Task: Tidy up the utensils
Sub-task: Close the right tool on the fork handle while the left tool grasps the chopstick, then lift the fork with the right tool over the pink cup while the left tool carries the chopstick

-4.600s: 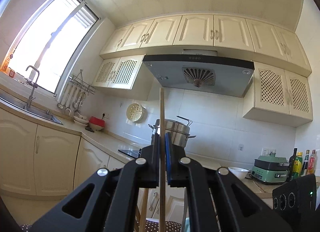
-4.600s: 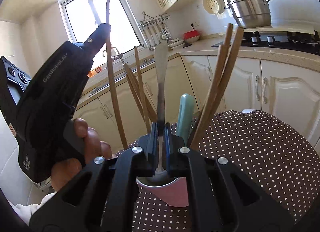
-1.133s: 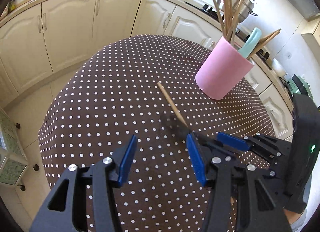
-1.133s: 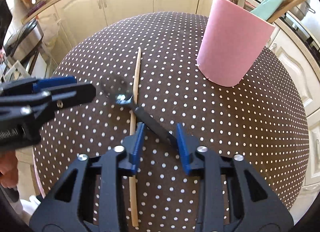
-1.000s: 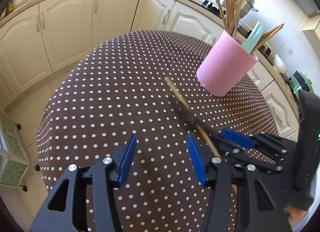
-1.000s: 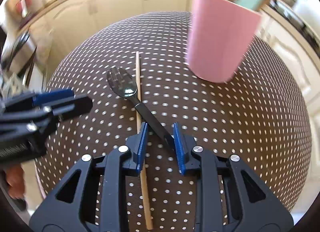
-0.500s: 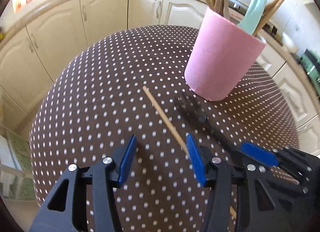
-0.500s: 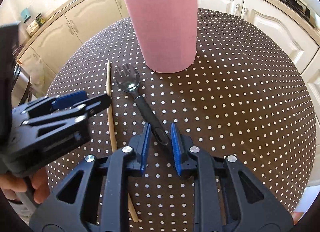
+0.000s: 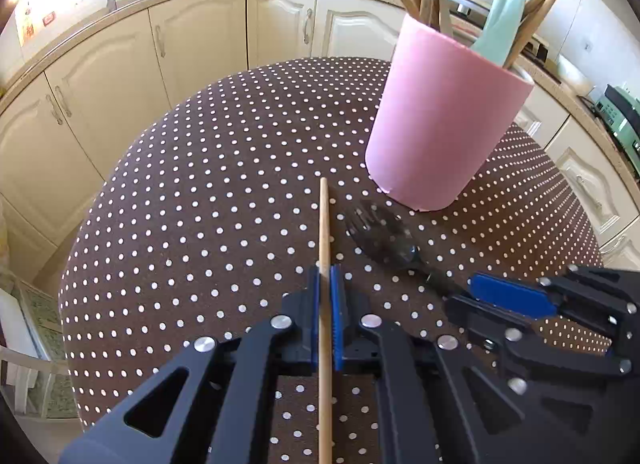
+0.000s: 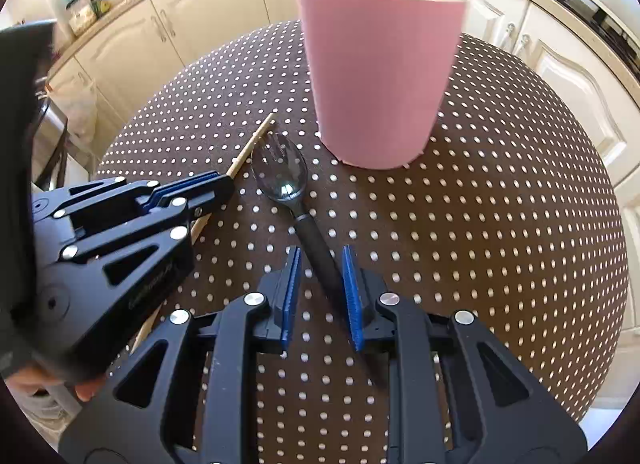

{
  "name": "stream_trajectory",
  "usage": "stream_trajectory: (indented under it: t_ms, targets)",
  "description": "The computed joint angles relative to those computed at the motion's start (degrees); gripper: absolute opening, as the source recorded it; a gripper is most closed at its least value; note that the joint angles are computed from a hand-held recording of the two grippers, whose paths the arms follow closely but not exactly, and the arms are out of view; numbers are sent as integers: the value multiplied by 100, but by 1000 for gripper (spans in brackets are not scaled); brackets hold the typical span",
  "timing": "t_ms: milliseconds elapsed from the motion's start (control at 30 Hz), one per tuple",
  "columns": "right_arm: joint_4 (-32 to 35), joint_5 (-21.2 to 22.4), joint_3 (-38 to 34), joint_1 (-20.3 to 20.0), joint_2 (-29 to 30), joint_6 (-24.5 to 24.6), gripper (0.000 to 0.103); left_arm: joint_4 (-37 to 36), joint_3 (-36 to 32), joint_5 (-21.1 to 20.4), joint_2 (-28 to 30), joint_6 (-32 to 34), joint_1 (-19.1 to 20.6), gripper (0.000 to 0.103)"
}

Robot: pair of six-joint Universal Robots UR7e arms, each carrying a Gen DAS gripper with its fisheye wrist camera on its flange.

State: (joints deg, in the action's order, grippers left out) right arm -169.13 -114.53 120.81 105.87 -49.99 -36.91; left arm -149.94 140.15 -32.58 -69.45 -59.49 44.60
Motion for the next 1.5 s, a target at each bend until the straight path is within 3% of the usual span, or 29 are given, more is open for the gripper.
stream_trajectory:
  t_ms: [267,367,533,767,933,1033,1300,1500]
  targets:
    - [332,-320,-404,264,373,-60,25,-997,285,-206,-101,494,22,5]
    - [372,-238,-505,238,430,-134,14,-1289,400,-246,-211,606,-37,5]
    - [-88,302,-207,-53,224,-497,12,-2366,673,-211,-219,1075,-214,5]
    - [-768,1432,383,-382,-397,-865,12,-4176,1189,340,-59,1815,-840,5]
    - [-1035,2417,707,-714,-947,-1090,12,-6593,1228,692,830,3388,-1221,5]
    - [-1315,2923,879,-849,-1117,-1095,12,-7824,1065,588,1251,4331,-1256,5]
    - [-2432,4044,863,-1007,-1043,-699,12,-9518,94,169,1800,6666,-1013,5]
    - [-3358,4570,529,-912,-574,-253,12,-10765,-886,-502,2226,8283,-675,5]
